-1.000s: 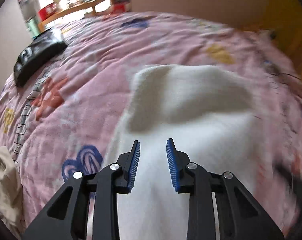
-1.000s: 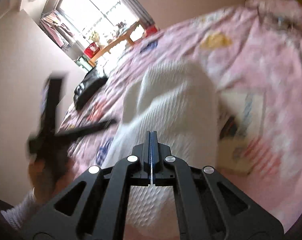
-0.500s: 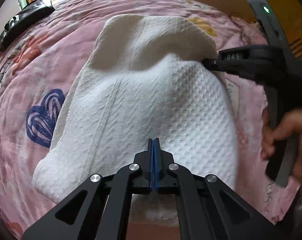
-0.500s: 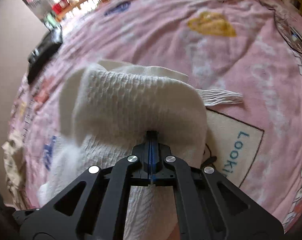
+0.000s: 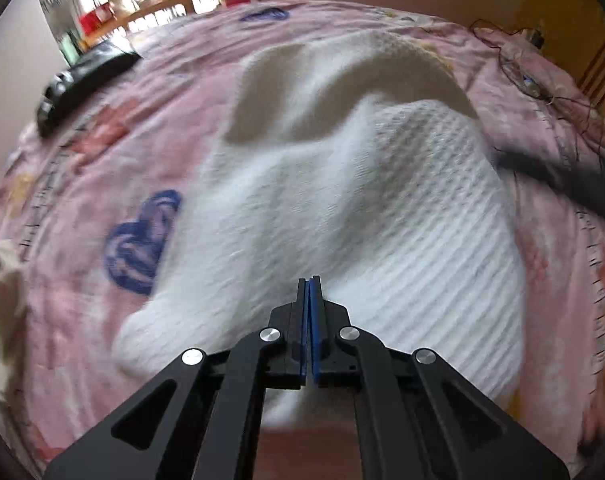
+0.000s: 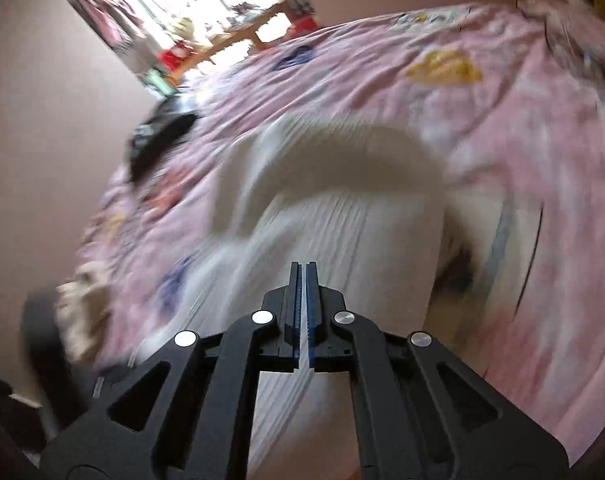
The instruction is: Fold large clothes
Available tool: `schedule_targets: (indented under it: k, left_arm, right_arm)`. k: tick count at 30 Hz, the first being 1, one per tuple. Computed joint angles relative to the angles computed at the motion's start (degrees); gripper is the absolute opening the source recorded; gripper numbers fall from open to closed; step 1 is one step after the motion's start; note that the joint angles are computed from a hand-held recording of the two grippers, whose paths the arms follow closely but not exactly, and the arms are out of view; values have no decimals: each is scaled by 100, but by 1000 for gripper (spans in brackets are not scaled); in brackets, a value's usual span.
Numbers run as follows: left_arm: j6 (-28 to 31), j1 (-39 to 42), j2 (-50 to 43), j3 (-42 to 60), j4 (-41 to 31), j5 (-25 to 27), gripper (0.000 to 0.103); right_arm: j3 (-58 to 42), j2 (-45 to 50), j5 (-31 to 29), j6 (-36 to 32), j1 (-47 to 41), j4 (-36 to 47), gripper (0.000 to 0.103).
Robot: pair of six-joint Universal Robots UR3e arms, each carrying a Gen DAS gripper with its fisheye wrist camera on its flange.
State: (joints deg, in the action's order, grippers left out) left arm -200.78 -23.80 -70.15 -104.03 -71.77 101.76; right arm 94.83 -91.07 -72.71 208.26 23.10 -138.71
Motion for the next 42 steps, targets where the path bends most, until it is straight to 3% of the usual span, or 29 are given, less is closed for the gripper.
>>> schedule_targets:
  k: [3, 6, 8, 10, 12, 14, 17, 21, 25, 27, 29, 32, 36, 39, 42]
  left_arm:
    - [569, 952, 563, -273, -310, -934, 3]
    - [815, 1229, 481, -145, -613, -1251, 3]
    - [778, 1086, 245, -220, -518, -1030, 3]
    - [455, 586, -246, -311, -150, -301, 4]
    - [52, 86, -603, -161, -115, 404, 3]
    - [-221, -51, -693, 3, -274, 536, 3]
    - [-276, -87, -497, 128, -481, 447, 3]
    - [280, 143, -164, 723, -759, -82, 3]
    - [773, 967, -611, 1874, -1100, -1569, 3]
    - [958, 1051, -1527, 2703, -1253, -2103, 3]
    - [906, 1004, -2606, 3562, -1483, -2222, 3]
    - [735, 1099, -3449, 4100, -1820, -2507, 3]
    - [735, 1184, -3633, 3993, -1696, -2430, 3]
    - [538, 1408, -3556, 3760, -1669, -2688, 3]
    - [759, 1226, -3529, 4044, -1850, -2465, 3]
  right_arm:
    - [941, -576, -665, 244, 744, -426, 2]
    - [851, -416, -934, 178, 929, -340, 0]
    - [621, 24, -992, 40, 1018, -342, 0]
    - [504, 558, -1113, -98, 1194, -714, 0]
    - [731, 641, -1077, 172, 1143, -1253, 0]
    - [994, 505, -1226, 479, 1197, -1587, 0]
    - [1127, 22, -1374, 803, 1247, -1432, 0]
    - [1440, -792, -1436, 1096, 1065, -1466, 3]
    - [1556, -771, -536, 988, 834, -1603, 3]
    - [1058, -254, -1059, 912, 1380, -1219, 3]
    - [1056, -7, -1499, 975, 1673, -1356, 0]
    - [1448, 62, -1509, 1204, 1640, -1705, 0]
    - [1004, 497, -1933, 872, 1896, -1564, 0]
    - [998, 503, -1786, 954, 1816, -1548, 0]
    - [1282, 140, -1429, 1118, 1585, -1725, 2]
